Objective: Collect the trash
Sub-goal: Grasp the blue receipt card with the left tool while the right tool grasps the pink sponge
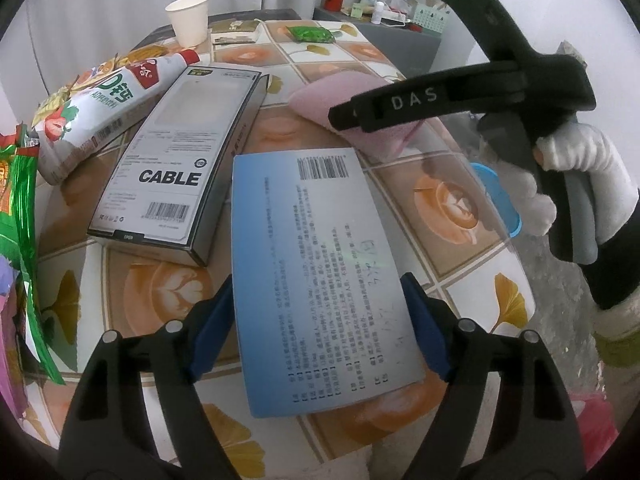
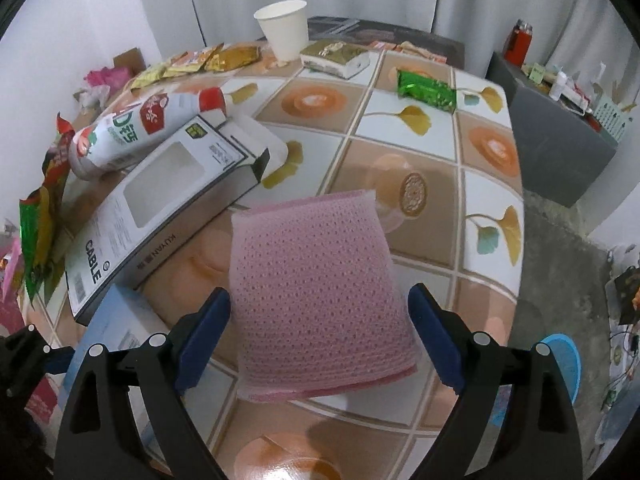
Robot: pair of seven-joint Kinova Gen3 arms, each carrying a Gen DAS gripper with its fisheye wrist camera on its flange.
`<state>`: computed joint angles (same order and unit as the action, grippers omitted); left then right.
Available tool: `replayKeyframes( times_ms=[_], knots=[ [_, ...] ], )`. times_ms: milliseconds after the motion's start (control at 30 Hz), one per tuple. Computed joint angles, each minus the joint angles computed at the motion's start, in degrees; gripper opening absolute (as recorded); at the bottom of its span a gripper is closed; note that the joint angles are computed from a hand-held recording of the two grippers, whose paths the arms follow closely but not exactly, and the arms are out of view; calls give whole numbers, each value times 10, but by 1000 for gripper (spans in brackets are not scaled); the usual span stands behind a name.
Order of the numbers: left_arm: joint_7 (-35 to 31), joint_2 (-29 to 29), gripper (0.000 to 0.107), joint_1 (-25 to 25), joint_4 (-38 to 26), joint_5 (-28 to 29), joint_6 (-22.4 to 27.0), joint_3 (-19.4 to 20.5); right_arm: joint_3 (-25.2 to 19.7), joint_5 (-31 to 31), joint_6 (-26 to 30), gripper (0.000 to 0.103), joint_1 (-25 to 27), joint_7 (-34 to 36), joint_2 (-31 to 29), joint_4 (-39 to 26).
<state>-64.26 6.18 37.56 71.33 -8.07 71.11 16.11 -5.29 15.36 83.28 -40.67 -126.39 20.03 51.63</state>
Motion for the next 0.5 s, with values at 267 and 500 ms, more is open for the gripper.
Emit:
replayKeyframes(
  times_ms=[267,500],
  knots=[
    [8,-9,75,-4,7,8,-4,0,-5,-6,-31,80,7,-39,-37,43],
    [24,-20,74,-4,2,-4,-5,6,-25,-18,-94,79,34,-93,-113,118]
  ],
)
